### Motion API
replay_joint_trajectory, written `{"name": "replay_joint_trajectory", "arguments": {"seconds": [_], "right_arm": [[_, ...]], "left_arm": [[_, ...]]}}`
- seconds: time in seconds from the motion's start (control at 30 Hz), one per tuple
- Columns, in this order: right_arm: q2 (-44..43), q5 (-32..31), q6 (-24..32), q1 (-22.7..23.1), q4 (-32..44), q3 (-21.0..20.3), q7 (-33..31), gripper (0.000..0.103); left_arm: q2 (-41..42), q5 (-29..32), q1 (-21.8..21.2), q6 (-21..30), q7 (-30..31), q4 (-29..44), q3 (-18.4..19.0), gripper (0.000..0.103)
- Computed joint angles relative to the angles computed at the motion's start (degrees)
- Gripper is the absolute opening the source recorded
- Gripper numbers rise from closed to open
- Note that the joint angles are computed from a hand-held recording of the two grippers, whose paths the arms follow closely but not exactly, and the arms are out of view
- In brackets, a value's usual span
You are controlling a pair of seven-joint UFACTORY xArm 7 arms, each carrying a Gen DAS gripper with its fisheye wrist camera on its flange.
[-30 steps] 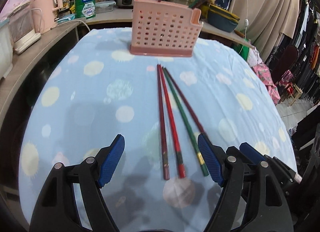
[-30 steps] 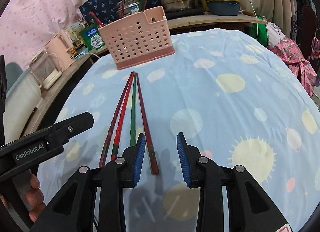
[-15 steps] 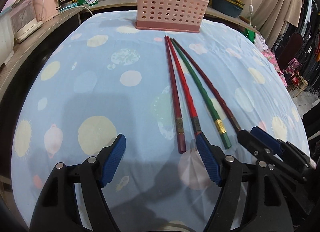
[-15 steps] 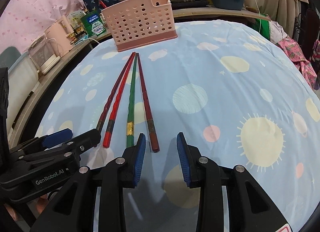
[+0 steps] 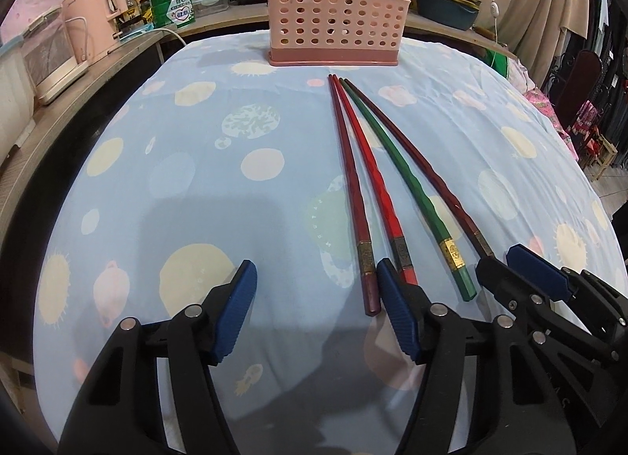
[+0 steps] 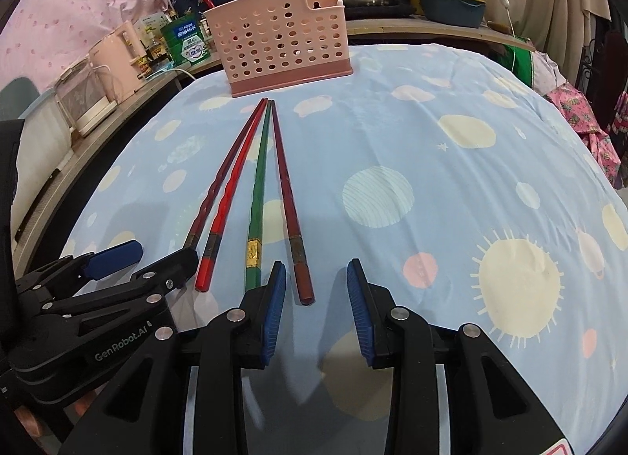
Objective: Organize utensils
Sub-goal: 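Grasp a dark red chopstick with the left tool while the right tool grasps another, then lift both chopsticks and carry them over the pink basket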
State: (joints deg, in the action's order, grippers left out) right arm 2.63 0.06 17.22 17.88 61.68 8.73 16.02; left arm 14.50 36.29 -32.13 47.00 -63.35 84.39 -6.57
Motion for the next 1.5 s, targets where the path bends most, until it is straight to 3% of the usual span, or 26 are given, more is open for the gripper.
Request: {"name": "replay_joint_trajectory", "arguments": {"seconds": [0.27, 0.47, 0.57, 0.77, 1.0, 1.13, 1.5], "right_arm": [[0.13, -4.87, -0.04, 0.43, 0.04, -0.32, 3.48, 0.032], [0.2, -5.47, 0.02, 0.35, 0.07, -0.33, 4.17, 0.018], [0.13, -4.93, 0.18, 0.28, 0.07, -0.23, 3.37, 0.011], [-1.11, -0.21, 0.55, -0.02, -0.86, 0.16, -0.36, 0.008], [-4.27, 5.82, 0.31, 0.06, -2.79, 0.14, -4.24, 0.008], [-6.1, 11.44, 0.46, 0.29, -3.18, -0.38, -7.59, 0.008], [-9.57, 14.18, -1.75, 0.23, -0.85, -1.45, -8.97, 0.008]], "left_arm": [[0.1, 2.62, -0.54, -0.64, -1.13, -0.32, 0.36, 0.046], [-0.53, 1.67, 0.12, -3.07, 0.3, -1.33, -0.13, 0.016], [-0.9, 0.22, 0.52, -4.22, 1.33, -1.85, -0.37, 0.007], [-3.09, -5.01, 1.98, -7.2, 2.2, -4.32, -0.99, 0.007], [-6.4, -5.68, 2.63, -8.67, 1.37, -6.16, -1.87, 0.007], [-7.99, -5.29, 3.12, -8.99, 0.71, -5.94, -2.45, 0.007], [-10.27, -0.91, 4.14, -7.74, -0.85, -1.18, -3.67, 0.007]]}}
